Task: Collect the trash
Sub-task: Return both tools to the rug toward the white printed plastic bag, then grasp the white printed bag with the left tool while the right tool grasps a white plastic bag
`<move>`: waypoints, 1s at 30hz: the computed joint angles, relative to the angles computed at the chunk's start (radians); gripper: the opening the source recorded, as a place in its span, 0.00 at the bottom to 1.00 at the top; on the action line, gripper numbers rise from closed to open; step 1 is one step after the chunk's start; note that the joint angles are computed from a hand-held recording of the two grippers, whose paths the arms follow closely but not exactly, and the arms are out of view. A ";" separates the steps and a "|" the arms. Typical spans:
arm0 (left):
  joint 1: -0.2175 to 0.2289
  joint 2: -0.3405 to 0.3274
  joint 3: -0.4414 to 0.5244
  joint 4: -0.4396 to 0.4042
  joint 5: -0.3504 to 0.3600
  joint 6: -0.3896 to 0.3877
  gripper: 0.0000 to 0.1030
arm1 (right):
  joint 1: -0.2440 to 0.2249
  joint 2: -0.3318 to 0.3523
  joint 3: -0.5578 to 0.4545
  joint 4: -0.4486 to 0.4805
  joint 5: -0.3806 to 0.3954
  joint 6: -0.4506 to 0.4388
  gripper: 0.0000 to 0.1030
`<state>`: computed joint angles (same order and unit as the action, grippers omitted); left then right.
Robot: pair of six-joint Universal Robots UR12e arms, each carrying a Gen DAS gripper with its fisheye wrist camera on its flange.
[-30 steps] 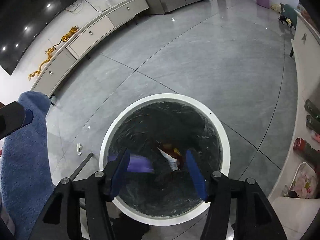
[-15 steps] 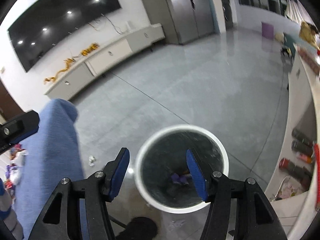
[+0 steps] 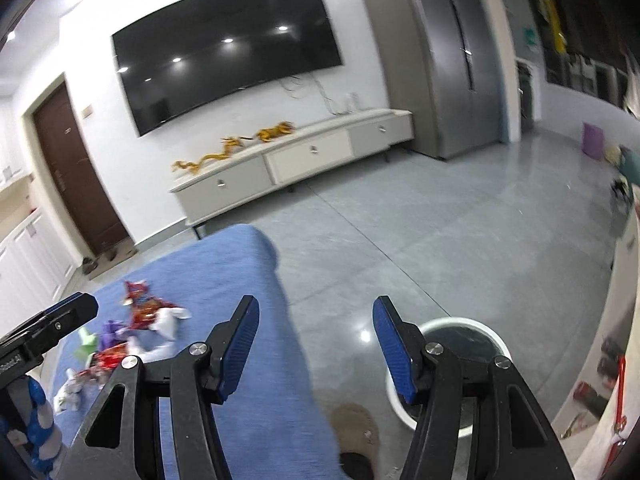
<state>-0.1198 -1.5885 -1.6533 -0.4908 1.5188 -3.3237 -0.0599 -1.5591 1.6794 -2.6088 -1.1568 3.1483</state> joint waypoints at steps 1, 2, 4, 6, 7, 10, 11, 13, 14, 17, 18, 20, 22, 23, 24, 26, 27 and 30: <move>0.017 0.023 -0.024 0.011 0.008 -0.006 0.70 | 0.009 0.000 -0.004 0.000 0.001 -0.004 0.55; 0.032 0.042 -0.045 0.022 0.018 -0.009 0.71 | 0.020 0.001 -0.009 0.000 0.004 -0.010 0.55; 0.058 0.079 -0.088 0.042 0.041 -0.007 0.73 | 0.038 0.002 -0.014 -0.001 0.000 -0.021 0.55; 0.085 0.120 -0.138 0.057 0.067 0.002 0.73 | 0.054 0.003 -0.020 0.003 -0.002 -0.035 0.55; 0.100 0.136 -0.160 0.061 0.070 0.008 0.73 | 0.065 0.005 -0.025 0.006 -0.001 -0.041 0.55; 0.146 0.189 -0.230 0.054 0.093 0.029 0.73 | 0.091 0.009 -0.029 0.020 0.002 -0.064 0.55; 0.163 0.205 -0.253 0.050 0.097 0.035 0.73 | 0.101 0.015 -0.035 0.026 -0.002 -0.073 0.55; 0.190 0.229 -0.289 0.033 0.104 0.046 0.73 | 0.116 0.022 -0.040 0.037 0.003 -0.086 0.55; 0.201 0.239 -0.305 0.025 0.105 0.050 0.73 | 0.121 0.027 -0.043 0.043 0.010 -0.089 0.55; 0.231 0.257 -0.338 0.002 0.088 0.078 0.73 | 0.143 0.044 -0.055 0.065 0.023 -0.102 0.55; 0.234 0.257 -0.344 -0.006 0.089 0.090 0.73 | 0.153 0.041 -0.052 0.072 0.021 -0.104 0.55; 0.238 0.253 -0.348 -0.020 0.086 0.093 0.73 | 0.168 0.053 -0.062 0.095 0.024 -0.122 0.55; 0.251 0.247 -0.355 -0.025 0.068 0.100 0.73 | 0.185 0.067 -0.072 0.117 0.023 -0.139 0.55; 0.255 0.244 -0.357 -0.029 0.064 0.102 0.73 | 0.192 0.076 -0.079 0.129 0.023 -0.148 0.55; 0.259 0.241 -0.360 -0.033 0.059 0.106 0.73 | 0.198 0.082 -0.084 0.139 0.023 -0.155 0.55; 0.262 0.232 -0.361 -0.042 0.056 0.108 0.73 | 0.212 0.101 -0.097 0.165 0.026 -0.175 0.55; 0.264 0.226 -0.360 -0.046 0.054 0.110 0.73 | 0.217 0.109 -0.102 0.177 0.028 -0.178 0.55; 0.272 0.221 -0.364 -0.053 0.044 0.112 0.68 | 0.236 0.142 -0.126 0.213 0.021 -0.187 0.55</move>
<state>0.1524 -1.3671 -2.0175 -0.5435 1.5628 -3.2119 0.1762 -1.4175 1.5530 -2.3954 -1.1357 2.9610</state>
